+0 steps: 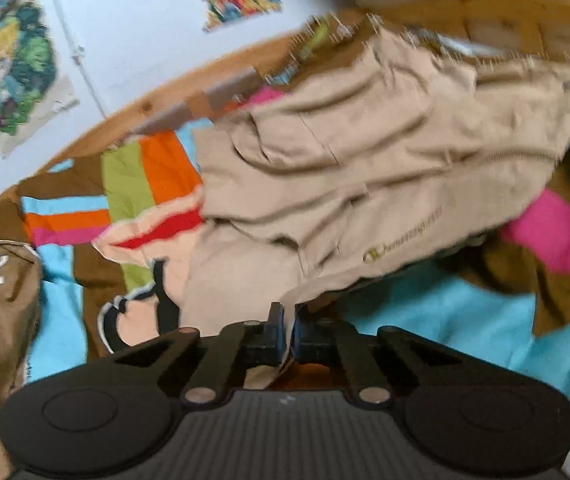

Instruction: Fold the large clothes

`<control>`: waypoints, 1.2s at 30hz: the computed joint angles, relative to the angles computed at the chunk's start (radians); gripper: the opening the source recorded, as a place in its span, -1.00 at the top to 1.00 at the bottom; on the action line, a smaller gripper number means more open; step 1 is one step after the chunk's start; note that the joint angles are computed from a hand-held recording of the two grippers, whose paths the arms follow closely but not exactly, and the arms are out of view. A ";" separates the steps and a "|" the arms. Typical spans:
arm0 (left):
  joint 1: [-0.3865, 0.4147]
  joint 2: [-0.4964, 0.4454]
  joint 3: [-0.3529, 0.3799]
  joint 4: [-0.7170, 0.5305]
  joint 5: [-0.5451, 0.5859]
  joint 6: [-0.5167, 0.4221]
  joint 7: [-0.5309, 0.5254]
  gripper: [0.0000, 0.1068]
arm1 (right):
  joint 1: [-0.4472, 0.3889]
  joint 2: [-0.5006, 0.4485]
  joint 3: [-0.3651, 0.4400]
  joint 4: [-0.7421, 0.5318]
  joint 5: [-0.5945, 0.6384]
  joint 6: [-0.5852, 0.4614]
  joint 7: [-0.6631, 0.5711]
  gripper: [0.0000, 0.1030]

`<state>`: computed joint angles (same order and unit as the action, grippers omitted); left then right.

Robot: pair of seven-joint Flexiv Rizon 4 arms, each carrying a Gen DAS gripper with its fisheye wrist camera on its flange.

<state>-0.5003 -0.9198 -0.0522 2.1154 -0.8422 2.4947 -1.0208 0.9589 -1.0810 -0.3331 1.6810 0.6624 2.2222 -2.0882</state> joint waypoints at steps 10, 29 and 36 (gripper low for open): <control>0.145 0.204 -0.021 0.281 0.283 0.126 -0.318 0.96 | 0.113 0.053 -0.035 0.049 0.167 0.082 -0.188 0.92; 0.193 0.301 0.128 -0.030 0.312 -0.364 -0.130 0.95 | 0.017 0.426 0.065 0.127 0.049 -0.219 -0.321 0.89; 0.003 -0.060 0.394 -0.489 -0.007 -0.661 -0.019 0.95 | -0.193 0.239 0.110 -0.231 -0.035 -0.517 -0.063 0.45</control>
